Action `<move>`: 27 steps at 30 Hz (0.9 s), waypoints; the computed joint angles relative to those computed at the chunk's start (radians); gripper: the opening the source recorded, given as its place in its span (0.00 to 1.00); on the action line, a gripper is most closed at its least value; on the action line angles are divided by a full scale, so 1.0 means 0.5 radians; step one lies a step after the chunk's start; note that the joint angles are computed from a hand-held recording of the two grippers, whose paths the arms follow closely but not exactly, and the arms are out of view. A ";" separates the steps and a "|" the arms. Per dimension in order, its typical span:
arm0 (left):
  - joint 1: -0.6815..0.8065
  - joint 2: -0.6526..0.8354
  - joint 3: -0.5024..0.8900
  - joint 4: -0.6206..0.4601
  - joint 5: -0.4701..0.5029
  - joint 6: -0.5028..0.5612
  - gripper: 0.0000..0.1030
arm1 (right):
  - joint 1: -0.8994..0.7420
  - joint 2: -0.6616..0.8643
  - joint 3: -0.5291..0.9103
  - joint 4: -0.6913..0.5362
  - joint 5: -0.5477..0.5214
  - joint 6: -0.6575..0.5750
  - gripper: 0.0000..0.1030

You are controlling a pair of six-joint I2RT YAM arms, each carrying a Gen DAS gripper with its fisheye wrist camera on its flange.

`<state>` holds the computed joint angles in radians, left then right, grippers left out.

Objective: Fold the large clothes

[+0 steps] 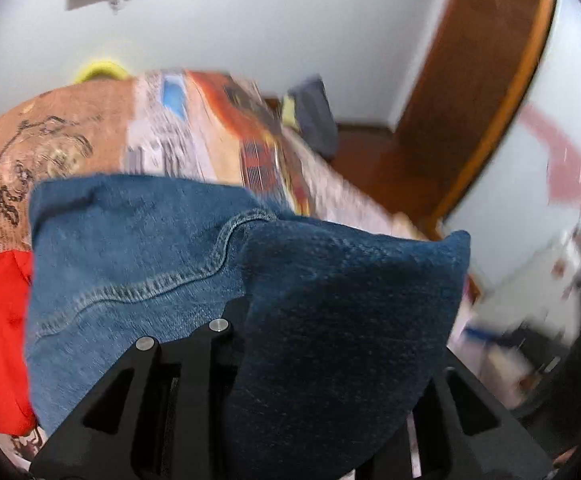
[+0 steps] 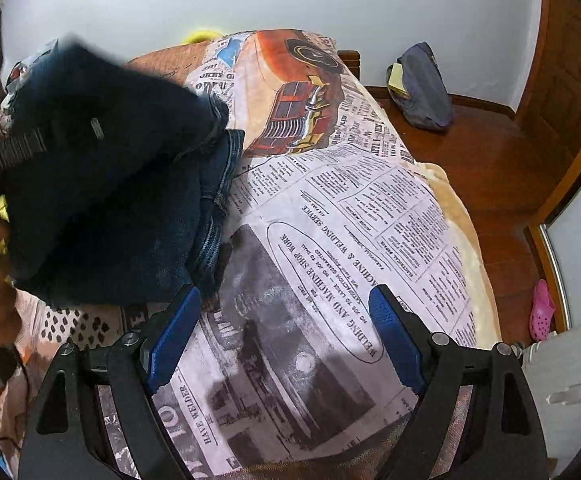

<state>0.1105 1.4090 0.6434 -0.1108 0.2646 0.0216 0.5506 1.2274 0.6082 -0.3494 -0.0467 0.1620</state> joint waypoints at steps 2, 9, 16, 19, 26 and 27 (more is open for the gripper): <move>-0.059 0.057 -0.105 0.099 -0.064 0.020 0.23 | -0.001 -0.031 -0.023 -0.007 0.001 0.008 0.81; -0.169 -0.206 -0.221 -0.062 -0.150 0.033 0.53 | -0.030 -0.108 -0.030 -0.080 0.059 0.006 0.81; 0.194 -0.685 -0.186 -0.742 0.258 0.415 0.57 | -0.048 -0.316 0.026 -0.230 -0.018 -0.002 0.81; 0.539 -0.840 -0.090 -1.077 0.500 0.731 0.64 | 0.026 -0.341 0.103 -0.258 -0.053 0.032 0.81; 1.172 -0.743 0.024 -1.027 0.488 1.041 0.77 | 0.380 -0.112 0.311 -0.133 0.005 0.120 0.81; 1.210 -0.677 0.023 -0.964 0.442 1.054 0.77 | 0.411 -0.051 0.330 -0.095 0.001 0.119 0.81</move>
<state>0.7154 1.0705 0.6549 -0.5928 0.4854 0.5488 0.7561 1.2017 0.7732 -0.3967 -0.0462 0.2214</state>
